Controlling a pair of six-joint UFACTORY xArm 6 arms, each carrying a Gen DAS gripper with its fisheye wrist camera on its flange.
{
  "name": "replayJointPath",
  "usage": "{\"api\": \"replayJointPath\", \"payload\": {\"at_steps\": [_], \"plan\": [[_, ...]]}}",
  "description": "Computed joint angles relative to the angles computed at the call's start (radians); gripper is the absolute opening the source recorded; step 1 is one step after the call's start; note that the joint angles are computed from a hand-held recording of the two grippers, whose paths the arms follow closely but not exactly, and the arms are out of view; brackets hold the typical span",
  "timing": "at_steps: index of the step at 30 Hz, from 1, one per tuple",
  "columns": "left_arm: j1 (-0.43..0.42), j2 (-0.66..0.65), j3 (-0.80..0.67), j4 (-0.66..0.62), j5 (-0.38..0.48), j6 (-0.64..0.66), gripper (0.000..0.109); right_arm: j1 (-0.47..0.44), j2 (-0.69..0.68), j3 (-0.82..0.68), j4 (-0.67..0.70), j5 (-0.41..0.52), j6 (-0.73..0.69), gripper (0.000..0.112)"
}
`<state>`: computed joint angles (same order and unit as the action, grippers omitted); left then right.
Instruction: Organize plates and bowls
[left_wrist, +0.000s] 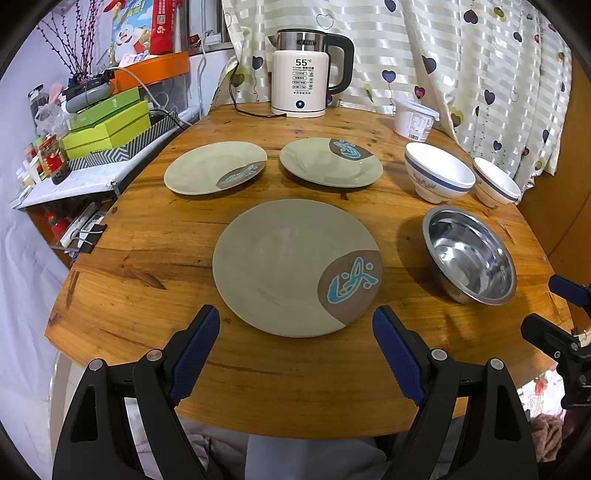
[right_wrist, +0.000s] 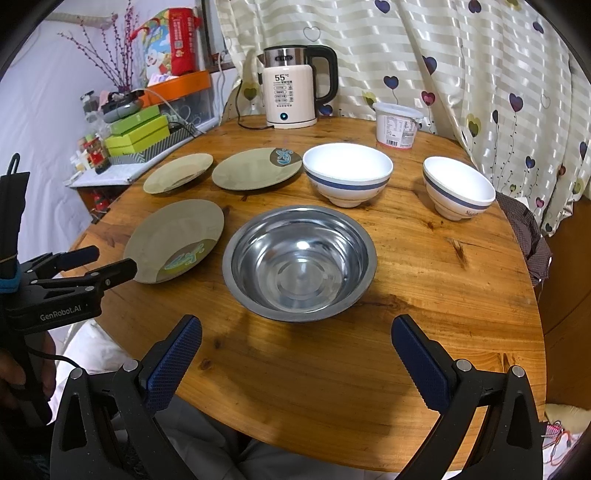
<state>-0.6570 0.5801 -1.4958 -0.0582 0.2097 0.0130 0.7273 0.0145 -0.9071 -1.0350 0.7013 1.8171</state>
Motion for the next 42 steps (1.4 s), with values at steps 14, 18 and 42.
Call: {"api": "replayJointPath", "payload": {"at_steps": [14, 18, 42], "plan": [[0.001, -0.001, -0.002, -0.041, 0.001, 0.022, 0.085, -0.001, -0.001, -0.003, 0.007, -0.002, -0.009, 0.103], [0.001, -0.005, 0.005, -0.044, -0.009, 0.027, 0.085, 0.0, -0.001, -0.005, 0.012, 0.002, -0.017, 0.103], [0.018, 0.001, -0.005, 0.041, -0.017, -0.063, 0.085, 0.002, 0.021, -0.056, 0.026, 0.045, -0.059, 0.103]]}}
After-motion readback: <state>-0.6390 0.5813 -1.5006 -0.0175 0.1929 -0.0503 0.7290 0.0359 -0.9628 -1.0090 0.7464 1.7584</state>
